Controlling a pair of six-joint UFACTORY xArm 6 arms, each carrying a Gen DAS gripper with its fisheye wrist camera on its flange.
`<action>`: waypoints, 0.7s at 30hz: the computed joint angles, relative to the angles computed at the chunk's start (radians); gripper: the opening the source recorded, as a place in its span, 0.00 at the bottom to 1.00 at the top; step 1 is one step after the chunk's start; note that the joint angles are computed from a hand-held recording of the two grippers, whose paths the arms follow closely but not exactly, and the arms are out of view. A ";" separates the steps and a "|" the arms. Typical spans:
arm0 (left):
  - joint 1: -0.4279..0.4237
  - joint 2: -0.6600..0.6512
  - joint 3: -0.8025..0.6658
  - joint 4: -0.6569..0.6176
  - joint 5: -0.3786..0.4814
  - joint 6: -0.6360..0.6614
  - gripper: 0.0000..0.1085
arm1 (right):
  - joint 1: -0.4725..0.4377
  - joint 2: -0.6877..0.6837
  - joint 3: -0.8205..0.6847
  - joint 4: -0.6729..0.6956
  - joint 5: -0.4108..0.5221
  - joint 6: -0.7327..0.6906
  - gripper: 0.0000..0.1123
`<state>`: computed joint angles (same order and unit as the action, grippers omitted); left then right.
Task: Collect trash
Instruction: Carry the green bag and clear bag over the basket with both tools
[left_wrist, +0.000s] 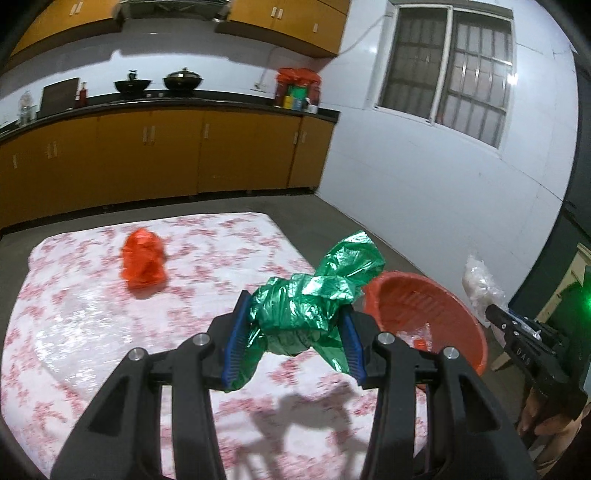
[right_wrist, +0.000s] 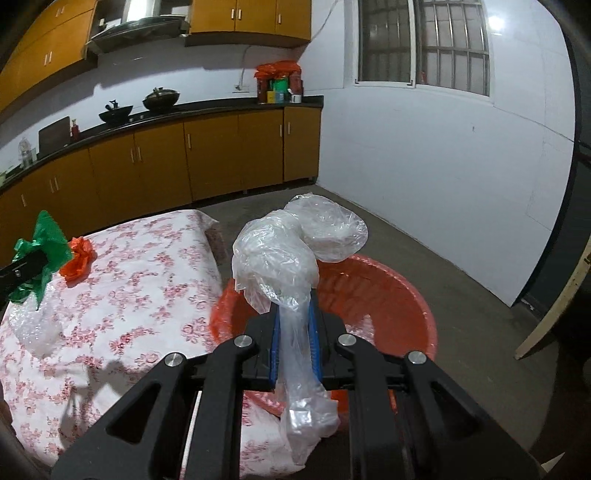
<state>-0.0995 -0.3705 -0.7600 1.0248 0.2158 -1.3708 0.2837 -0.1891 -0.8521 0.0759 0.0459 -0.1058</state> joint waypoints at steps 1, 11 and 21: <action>-0.006 0.025 -0.019 -0.004 -0.007 0.005 0.41 | -0.003 0.004 -0.004 -0.008 0.001 0.009 0.12; -0.057 0.174 -0.143 -0.004 -0.008 0.031 0.41 | -0.025 0.032 -0.019 0.011 0.002 0.016 0.12; -0.083 0.286 -0.239 -0.027 -0.002 0.087 0.41 | -0.058 0.071 -0.038 -0.013 -0.030 0.042 0.12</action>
